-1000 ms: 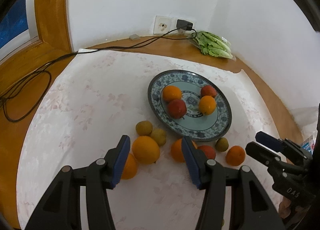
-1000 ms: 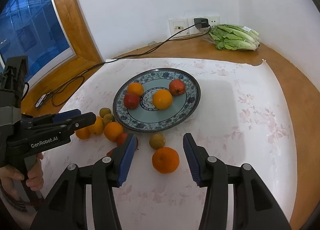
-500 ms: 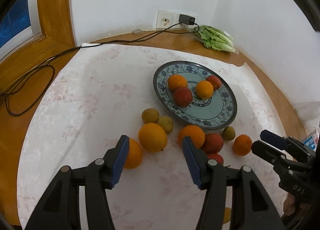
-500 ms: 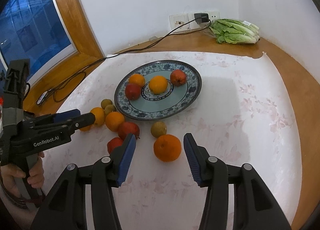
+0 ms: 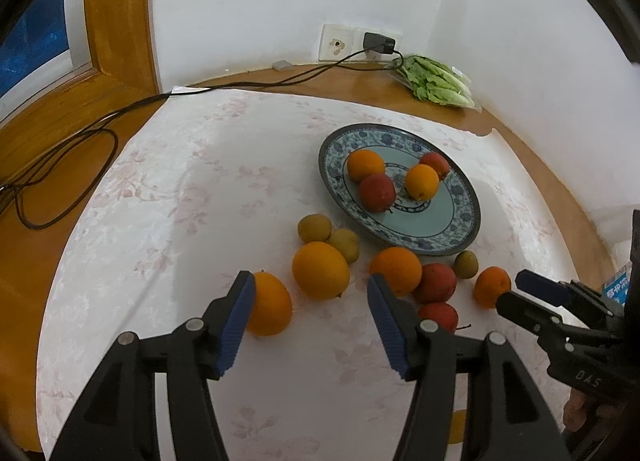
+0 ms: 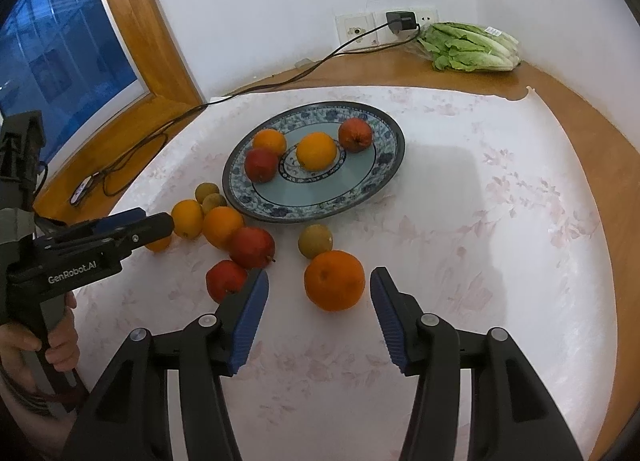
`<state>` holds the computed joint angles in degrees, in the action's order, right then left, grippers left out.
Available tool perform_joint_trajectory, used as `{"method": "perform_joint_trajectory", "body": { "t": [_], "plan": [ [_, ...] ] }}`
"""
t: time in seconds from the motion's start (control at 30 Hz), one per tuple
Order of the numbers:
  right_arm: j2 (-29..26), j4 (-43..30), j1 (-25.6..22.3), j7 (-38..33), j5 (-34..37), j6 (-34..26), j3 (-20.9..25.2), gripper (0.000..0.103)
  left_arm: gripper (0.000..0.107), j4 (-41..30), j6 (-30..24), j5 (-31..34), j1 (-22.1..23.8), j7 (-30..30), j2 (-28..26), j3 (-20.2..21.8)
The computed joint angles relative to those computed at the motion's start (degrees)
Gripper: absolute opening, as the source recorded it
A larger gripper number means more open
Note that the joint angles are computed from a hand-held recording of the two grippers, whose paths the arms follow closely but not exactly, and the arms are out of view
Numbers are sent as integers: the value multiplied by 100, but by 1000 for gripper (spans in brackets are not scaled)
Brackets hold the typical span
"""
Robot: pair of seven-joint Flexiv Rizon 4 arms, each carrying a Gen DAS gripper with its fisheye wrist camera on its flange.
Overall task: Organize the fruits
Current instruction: 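Withdraw both open tools from the plate toward the remaining fruit, then grasp a large orange with the right tool while the left tool grasps another orange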
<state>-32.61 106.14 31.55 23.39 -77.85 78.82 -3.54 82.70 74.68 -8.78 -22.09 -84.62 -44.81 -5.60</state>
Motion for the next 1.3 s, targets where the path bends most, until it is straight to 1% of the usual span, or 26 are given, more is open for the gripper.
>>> {"method": "perform_joint_trajectory", "body": {
  "t": [0.1,0.37,0.67,0.77,0.87,0.93,1.03,1.1,1.13,1.2,1.27,1.3],
  "plan": [
    [-36,-10,-10,-26,31,19,7,54,63,51,65,-18,60,116,7,-101],
    [-153,-32,28,-138,279,89,-64,54,68,84,134,50,-29,42,13,66],
    [-270,-90,167,-187,390,246,-281,54,68,94,4,100,-26,-187,29,225],
    [-270,-94,200,-268,417,217,-302,54,68,182,-14,55,97,-153,64,110],
    [-268,-97,229,-215,375,223,-347,50,68,283,-51,-21,232,-49,95,-30],
    [-269,-100,239,-180,320,210,-369,43,68,328,-90,-60,277,-6,103,-58],
    [-264,-98,226,-113,220,178,-375,38,68,316,-153,-13,199,-81,85,85],
    [-273,-113,189,14,85,236,-387,37,68,290,-148,-14,178,-159,50,118],
    [-275,-117,165,61,25,252,-380,37,67,278,-139,-11,179,-173,38,116],
    [-282,-133,119,77,-24,234,-331,37,58,245,-111,31,154,-184,17,140],
    [-287,-147,78,168,-128,257,-318,37,39,212,-112,74,123,-205,-1,182],
    [-289,-152,57,209,-176,260,-303,37,37,210,-104,70,131,-215,-9,170]
  ]
}}
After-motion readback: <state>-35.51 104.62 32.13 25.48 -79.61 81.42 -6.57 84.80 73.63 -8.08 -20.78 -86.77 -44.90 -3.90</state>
